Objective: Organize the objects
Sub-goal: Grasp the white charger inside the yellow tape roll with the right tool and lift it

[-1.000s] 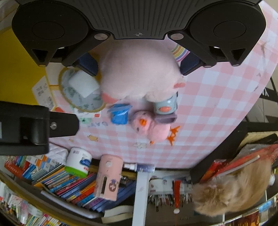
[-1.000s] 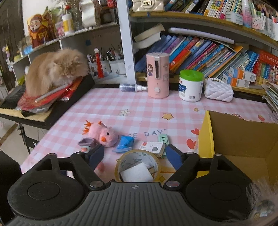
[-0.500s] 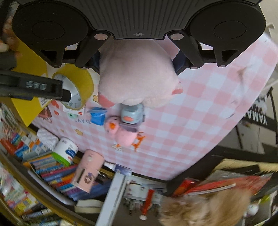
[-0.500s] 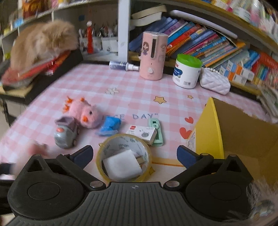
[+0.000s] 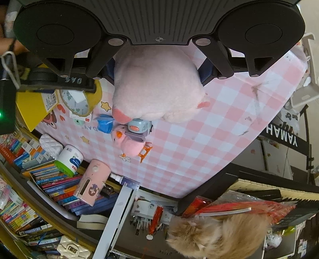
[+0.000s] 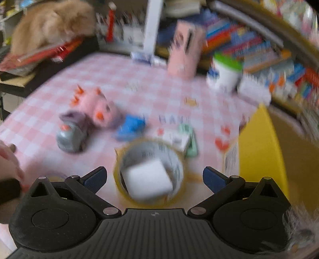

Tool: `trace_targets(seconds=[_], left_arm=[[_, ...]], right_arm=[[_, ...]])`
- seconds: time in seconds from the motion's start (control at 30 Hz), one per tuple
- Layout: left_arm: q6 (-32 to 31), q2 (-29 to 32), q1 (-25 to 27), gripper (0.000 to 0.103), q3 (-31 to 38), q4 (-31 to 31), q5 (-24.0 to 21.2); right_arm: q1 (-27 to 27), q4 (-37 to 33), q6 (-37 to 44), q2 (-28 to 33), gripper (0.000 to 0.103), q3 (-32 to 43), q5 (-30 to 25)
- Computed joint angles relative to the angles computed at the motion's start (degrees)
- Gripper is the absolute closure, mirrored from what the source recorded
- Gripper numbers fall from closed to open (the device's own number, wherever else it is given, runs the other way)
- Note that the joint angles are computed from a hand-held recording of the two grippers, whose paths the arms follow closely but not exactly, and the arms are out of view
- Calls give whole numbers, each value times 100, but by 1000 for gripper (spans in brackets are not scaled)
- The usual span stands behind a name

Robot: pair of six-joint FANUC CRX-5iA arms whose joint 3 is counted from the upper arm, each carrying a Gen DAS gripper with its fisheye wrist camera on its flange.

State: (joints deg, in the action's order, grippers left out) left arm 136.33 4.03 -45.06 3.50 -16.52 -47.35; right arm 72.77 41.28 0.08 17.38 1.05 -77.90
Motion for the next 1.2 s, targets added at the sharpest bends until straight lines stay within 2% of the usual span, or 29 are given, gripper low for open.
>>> trace_targets(seconds=[0.17, 0.2, 0.3, 0.4, 0.6, 0.7, 0.77, 0.8, 0.83, 0.9, 0.93, 1.0, 1.07, 1.13, 1.2], left_arm=[[-2, -36, -16, 23, -11, -17, -19], [-6, -41, -19, 23, -6, -23, -20], [10, -73, -32, 23, 0, -63, -1], [57, -114, -48, 23, 0, -114, 42], [132, -234, -93, 23, -61, -195, 190], [258, -328, -149, 23, -135, -279, 250], [302, -372, -183, 23, -163, -318, 258], [307, -394, -198, 23, -172, -341, 261], [340, -427, -224, 23, -184, -401, 270], [469, -493, -273, 23, -200, -533, 277], [529, -524, -290, 23, -215, -578, 282], [588, -576, -310, 23, -248, -624, 287], [607, -620, -334, 23, -287, -635, 288], [602, -650, -350, 23, -326, -613, 294], [612, -682, -360, 23, -372, -587, 282]], right_arm=[[-76, -246, 47, 72, 0, 25, 71], [-86, -260, 19, 45, 3, -25, 159], [-170, -380, -95, -128, 22, -239, 578], [-159, -377, -123, -185, 23, -268, 632], [49, 349, -583, -436, 23, -602, 720], [120, 870, -713, -477, 27, -739, 691], [135, 980, -653, -503, 28, -757, 721], [152, 1030, -688, -530, 39, -796, 757], [172, 1077, -780, -585, 56, -870, 837], [182, 996, -825, -651, 70, -906, 964], [190, 965, -833, -669, 71, -913, 995], [236, 901, -724, -626, 71, -832, 888], [328, 939, -751, -607, 61, -815, 757], [432, 1069, -840, -632, 32, -886, 662], [520, 1201, -952, -660, 17, -978, 590]])
